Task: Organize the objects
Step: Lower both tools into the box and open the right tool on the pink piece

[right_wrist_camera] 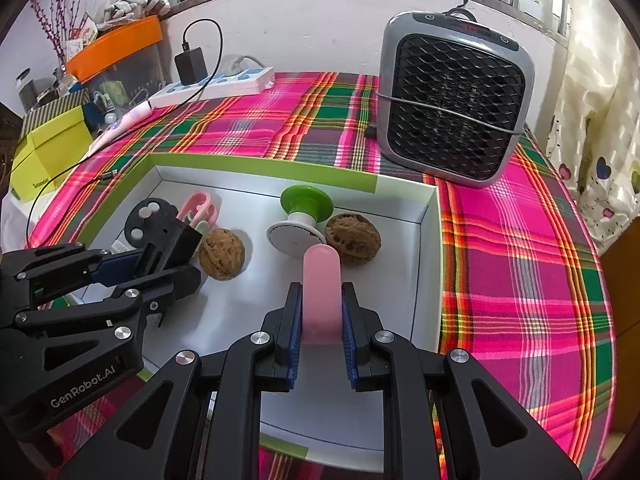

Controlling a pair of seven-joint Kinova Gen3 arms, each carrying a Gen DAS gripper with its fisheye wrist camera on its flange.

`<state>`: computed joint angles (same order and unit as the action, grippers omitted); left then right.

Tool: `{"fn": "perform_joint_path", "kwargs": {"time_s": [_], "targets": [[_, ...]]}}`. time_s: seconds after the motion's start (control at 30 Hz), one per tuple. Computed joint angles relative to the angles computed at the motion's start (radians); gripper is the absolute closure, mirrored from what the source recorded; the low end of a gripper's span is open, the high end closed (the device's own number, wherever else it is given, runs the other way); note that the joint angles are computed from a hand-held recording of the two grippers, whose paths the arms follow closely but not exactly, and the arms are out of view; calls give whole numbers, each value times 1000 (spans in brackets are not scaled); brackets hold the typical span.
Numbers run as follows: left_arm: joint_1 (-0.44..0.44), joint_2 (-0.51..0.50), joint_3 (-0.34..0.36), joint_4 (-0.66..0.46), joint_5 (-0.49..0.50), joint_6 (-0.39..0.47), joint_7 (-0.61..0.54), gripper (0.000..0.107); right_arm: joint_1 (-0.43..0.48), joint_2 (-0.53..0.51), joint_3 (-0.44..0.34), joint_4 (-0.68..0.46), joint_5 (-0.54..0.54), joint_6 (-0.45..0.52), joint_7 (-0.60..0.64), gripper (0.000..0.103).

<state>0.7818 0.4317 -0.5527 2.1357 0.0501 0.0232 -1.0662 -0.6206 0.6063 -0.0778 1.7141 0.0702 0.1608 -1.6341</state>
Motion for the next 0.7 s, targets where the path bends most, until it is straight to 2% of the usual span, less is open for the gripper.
{"fn": "perform_joint_path", "kwargs": {"time_s": [0.3, 0.7], "targets": [[15, 3, -22, -3, -6, 9, 13, 74, 2, 1, -2, 0, -4, -1, 3, 84], [24, -5, -35, 5, -13, 5, 25, 71, 7, -4, -8, 7, -10, -10, 2, 84]]}}
